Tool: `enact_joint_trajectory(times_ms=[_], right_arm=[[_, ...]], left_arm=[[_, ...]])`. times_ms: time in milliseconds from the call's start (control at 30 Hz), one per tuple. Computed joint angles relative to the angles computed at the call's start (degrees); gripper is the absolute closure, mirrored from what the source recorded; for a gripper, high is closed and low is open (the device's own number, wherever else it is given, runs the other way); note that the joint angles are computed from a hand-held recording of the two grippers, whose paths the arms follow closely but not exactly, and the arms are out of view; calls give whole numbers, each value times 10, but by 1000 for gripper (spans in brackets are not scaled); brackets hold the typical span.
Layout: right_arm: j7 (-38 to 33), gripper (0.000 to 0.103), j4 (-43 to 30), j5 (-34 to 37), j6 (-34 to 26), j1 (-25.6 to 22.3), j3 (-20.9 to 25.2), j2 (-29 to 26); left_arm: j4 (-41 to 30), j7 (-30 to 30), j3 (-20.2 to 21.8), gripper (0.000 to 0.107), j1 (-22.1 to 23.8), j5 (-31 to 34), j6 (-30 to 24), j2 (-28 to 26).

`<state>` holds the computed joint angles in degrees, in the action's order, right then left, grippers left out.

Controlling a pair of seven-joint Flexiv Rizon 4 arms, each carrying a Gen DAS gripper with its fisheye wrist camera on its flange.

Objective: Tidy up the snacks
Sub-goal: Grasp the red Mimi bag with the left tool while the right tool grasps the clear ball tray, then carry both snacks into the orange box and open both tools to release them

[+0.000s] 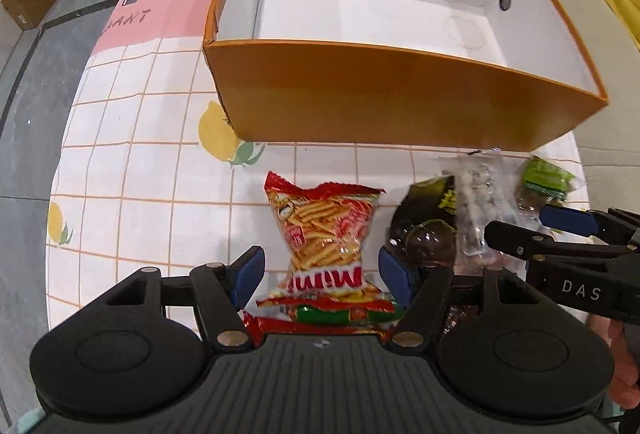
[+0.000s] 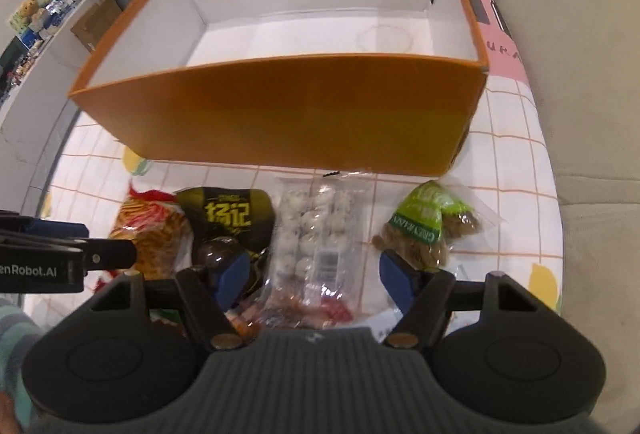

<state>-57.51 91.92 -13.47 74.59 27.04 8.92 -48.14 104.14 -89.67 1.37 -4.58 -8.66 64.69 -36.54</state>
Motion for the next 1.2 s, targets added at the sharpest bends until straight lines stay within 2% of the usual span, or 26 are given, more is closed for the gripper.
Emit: enact_joint_trajectory(times_ms=[300,467,600,700,867,1000,1200], right_arm=[[-12,33,-35,5,-5,-3,6,-34],[-24,36,-36,3,4,-3,7,-40],[-24,45,-32,5,13,-2,4,-43],[-26,47,-29,9,22,-6,8,-44],[-24,49,-11,12,36,-8,7,-31],[-18,49,17,17,58,-9,7,-9],[-9,50,72,22,102,-14,10,38]], left_arm=[[-16,-15,15,32,-9,17,-19,-15],[-19,-18,9,43,-6,16,-16,-20],[-16,-14,1,58,-2,9,-7,-22],[-15,-19,9,61,-10,16,3,-23],[-8,-37,25,63,-27,36,16,-12],[20,-44,12,63,-17,23,39,17],[62,-20,-11,63,-1,5,78,67]])
